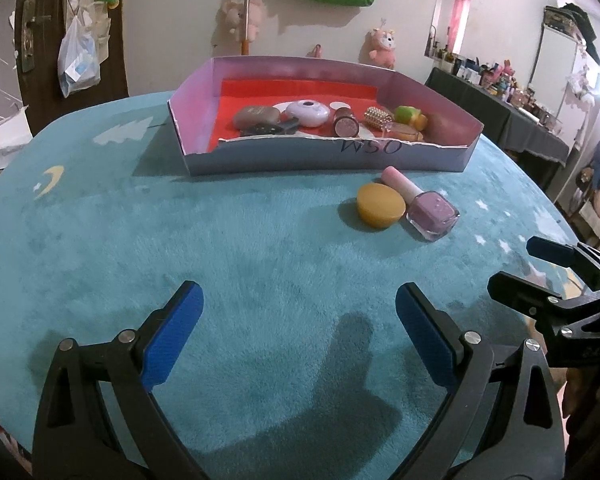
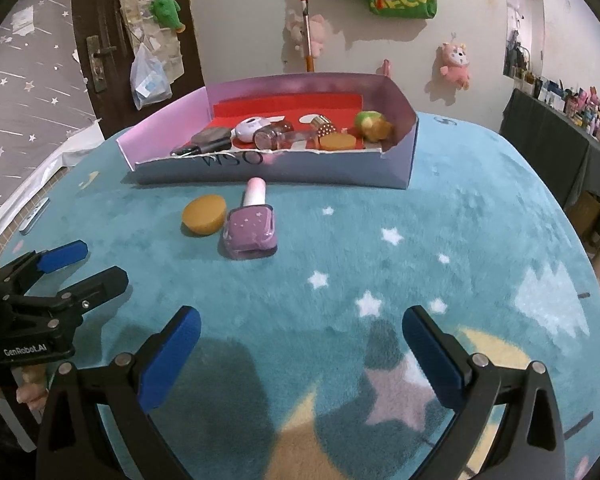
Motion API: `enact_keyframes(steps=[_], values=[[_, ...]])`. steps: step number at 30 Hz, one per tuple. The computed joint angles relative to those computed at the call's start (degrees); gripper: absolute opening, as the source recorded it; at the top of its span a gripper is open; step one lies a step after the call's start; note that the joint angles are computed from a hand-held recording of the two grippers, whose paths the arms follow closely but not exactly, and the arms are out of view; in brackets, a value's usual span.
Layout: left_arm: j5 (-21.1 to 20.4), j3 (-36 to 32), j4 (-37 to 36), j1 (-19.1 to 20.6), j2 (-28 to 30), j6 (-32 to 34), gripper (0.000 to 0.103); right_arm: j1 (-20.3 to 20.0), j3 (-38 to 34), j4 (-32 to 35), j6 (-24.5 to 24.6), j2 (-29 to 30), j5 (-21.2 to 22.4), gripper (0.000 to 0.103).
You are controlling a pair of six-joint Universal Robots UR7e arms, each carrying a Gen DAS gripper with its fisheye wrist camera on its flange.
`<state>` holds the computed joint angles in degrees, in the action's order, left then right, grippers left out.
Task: Organize rigid objects
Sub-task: 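Move both open tools toward the yellow sponge and pink nail polish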
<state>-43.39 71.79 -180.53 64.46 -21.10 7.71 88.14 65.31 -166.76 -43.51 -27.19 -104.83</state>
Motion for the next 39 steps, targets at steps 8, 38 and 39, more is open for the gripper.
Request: enact_keyframes(steps=[8, 38, 39], values=[[0.03, -0.08, 0.74, -0.01, -0.05, -0.18, 0.098, -0.28, -1.13, 1.18, 1.17, 0.5, -0.23, 0.103], [-2.23, -2.27, 7.75, 1.26, -1.54, -2.24, 0.098, 0.8, -8.66, 7.05, 2.37, 4.03, -0.59, 0.103], [-2.5, -2.74, 8.82, 1.45, -1.71, -2.32, 0.098, 1.03, -10.13, 8.37, 2.62, 4.7, -0.75, 0.103]])
